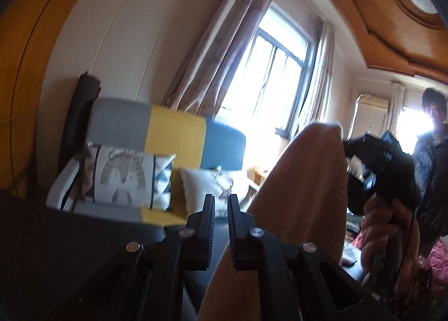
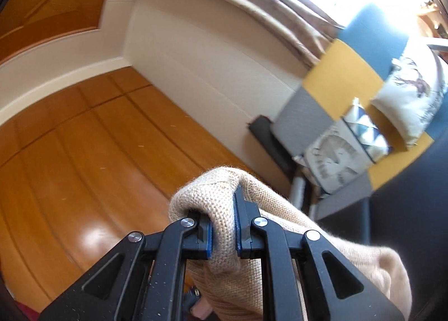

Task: Fold clothes
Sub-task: 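Lift the beige sweater high with both grippers and shake it out, then lower the beige sweater onto the table and open the right gripper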

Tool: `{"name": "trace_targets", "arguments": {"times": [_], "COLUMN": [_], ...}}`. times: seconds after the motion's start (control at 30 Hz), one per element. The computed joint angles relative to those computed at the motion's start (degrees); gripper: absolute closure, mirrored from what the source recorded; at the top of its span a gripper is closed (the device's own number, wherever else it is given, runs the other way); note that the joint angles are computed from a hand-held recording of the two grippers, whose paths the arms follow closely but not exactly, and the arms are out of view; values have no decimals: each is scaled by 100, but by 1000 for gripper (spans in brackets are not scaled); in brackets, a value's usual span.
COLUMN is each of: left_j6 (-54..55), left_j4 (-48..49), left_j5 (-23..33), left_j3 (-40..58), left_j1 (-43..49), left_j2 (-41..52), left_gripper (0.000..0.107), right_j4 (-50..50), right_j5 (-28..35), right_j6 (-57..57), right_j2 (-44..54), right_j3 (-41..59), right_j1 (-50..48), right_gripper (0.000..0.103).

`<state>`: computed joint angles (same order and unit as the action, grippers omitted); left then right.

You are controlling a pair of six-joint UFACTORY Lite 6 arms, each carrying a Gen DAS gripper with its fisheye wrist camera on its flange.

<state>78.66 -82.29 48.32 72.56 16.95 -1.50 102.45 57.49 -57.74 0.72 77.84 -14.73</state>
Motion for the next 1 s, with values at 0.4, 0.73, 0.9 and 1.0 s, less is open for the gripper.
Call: {"name": "trace_targets", "arguments": {"times": [0.4, 0.73, 0.9, 1.0], "left_j6": [553, 374, 179, 97], "left_j4": [643, 1328, 1631, 1726], "left_j5": [-996, -292, -9, -166], "left_j3": [-975, -1129, -1301, -1513], "left_j1": [-1036, -1263, -1252, -1374], "left_j2": [1380, 1401, 1209, 992], "left_gripper": [98, 89, 84, 80], "right_j4": [-1513, -2733, -3227, -4701], "right_j5": [-1271, -2256, -2200, -2939], "right_j6": [1048, 678, -10, 1143], "right_j2": [4214, 3636, 2012, 1470], "right_j3": [2583, 1447, -357, -977], "right_j1": [301, 230, 129, 404], "right_gripper": [85, 56, 42, 42]}}
